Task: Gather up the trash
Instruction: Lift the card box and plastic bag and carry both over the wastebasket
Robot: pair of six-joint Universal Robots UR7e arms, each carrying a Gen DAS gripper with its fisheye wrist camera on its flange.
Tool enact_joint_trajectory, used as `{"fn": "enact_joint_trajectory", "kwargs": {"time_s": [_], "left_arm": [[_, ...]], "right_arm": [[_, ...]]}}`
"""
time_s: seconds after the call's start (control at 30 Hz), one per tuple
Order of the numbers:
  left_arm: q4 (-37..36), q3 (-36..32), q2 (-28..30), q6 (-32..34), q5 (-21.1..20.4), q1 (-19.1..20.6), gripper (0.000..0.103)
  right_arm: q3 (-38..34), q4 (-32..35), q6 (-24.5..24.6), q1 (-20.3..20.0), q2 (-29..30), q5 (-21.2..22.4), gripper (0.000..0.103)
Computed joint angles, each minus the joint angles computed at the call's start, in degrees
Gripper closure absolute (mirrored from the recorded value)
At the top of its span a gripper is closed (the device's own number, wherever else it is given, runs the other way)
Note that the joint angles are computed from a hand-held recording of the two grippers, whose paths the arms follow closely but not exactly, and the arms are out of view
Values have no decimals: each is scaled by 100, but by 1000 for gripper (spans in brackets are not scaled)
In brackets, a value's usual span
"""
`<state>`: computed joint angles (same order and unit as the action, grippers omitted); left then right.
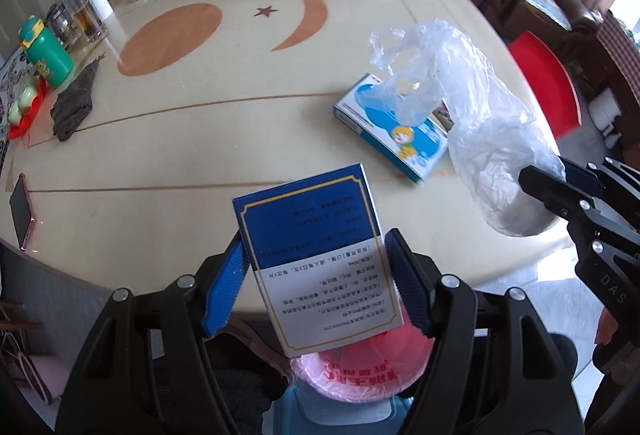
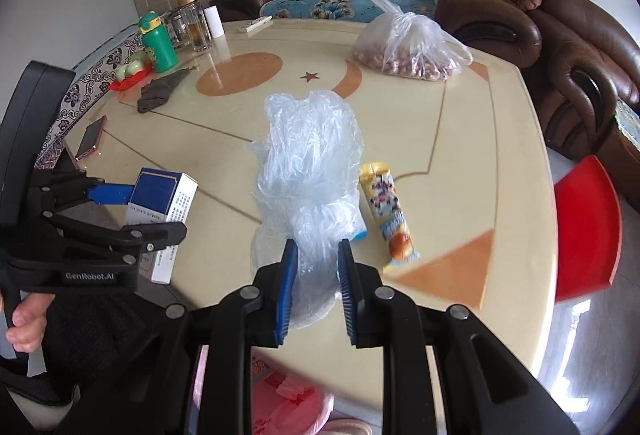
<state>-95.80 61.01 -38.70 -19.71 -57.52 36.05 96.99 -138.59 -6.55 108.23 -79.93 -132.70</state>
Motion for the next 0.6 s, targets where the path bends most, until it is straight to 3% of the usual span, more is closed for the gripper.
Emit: {"fn": "enact_joint_trajectory", "kwargs": {"time_s": [0.6], "left_arm": [[-444, 1716, -1221, 673, -337, -460, 36]], "right_arm": [[1186, 864, 1715, 970, -913, -588, 82]]}}
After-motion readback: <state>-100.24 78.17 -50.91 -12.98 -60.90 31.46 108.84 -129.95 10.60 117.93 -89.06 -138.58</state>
